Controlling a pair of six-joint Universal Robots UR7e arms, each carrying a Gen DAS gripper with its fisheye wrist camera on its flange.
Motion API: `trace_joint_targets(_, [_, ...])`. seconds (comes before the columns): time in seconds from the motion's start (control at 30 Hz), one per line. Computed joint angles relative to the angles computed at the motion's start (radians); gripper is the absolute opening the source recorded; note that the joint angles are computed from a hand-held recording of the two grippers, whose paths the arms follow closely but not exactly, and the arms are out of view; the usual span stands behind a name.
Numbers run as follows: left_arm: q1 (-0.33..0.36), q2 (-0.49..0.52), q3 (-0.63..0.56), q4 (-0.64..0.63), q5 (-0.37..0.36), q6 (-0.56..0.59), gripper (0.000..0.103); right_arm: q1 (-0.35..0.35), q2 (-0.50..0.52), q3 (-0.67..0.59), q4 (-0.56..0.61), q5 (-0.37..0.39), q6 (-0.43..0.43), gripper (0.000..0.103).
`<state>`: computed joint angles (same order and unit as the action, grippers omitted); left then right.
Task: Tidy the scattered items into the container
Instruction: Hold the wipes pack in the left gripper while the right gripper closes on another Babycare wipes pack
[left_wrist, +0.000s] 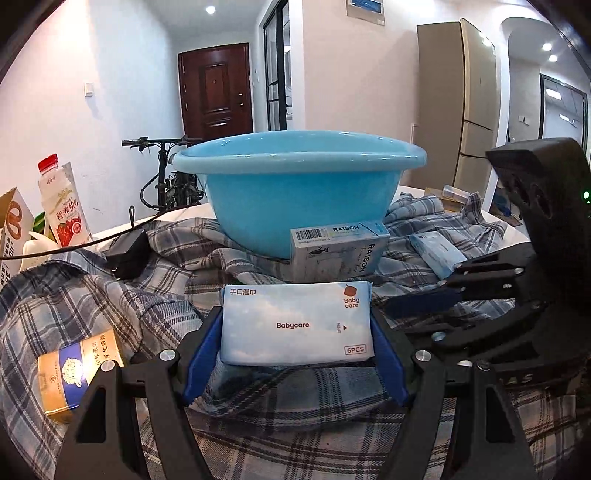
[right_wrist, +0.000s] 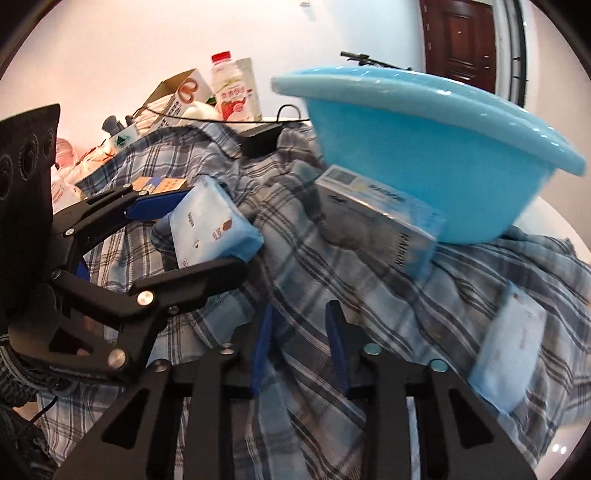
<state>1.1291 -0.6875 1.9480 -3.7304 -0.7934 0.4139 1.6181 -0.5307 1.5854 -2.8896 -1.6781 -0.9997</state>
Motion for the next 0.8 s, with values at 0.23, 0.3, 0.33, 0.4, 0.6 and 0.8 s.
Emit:
trace_joint_targets(0.23, [0.001, -0.002, 0.0, 0.007, -0.003, -0.006, 0.077, -0.012, -0.007, 0.01, 0.044, 0.013, -0.065, 0.016])
trace_joint_targets(0.3, [0.0, 0.0, -0.002, 0.008, -0.002, 0.0, 0.076, -0.008, -0.001, 0.015, 0.014, -0.014, -0.072, 0.009])
trace_joint_targets(0.33, [-0.001, 0.001, -0.002, 0.007, -0.001, 0.004, 0.076, -0.007, 0.004, 0.018, -0.011, -0.024, -0.066, 0.006])
trace_joint_targets(0.4, [-0.003, 0.004, 0.0, -0.004, 0.0, 0.013, 0.076, -0.01, 0.008, 0.01, -0.017, -0.021, -0.027, 0.004])
trace_joint_targets(0.6, [-0.004, -0.003, 0.014, -0.012, -0.028, 0.028, 0.076, -0.024, 0.008, -0.014, -0.015, -0.016, 0.056, 0.003])
trace_joint_targets(0.8, [-0.003, -0.03, 0.033, 0.075, -0.034, -0.017, 0.076, -0.017, 0.016, -0.013, -0.04, -0.032, 0.046, 0.003])
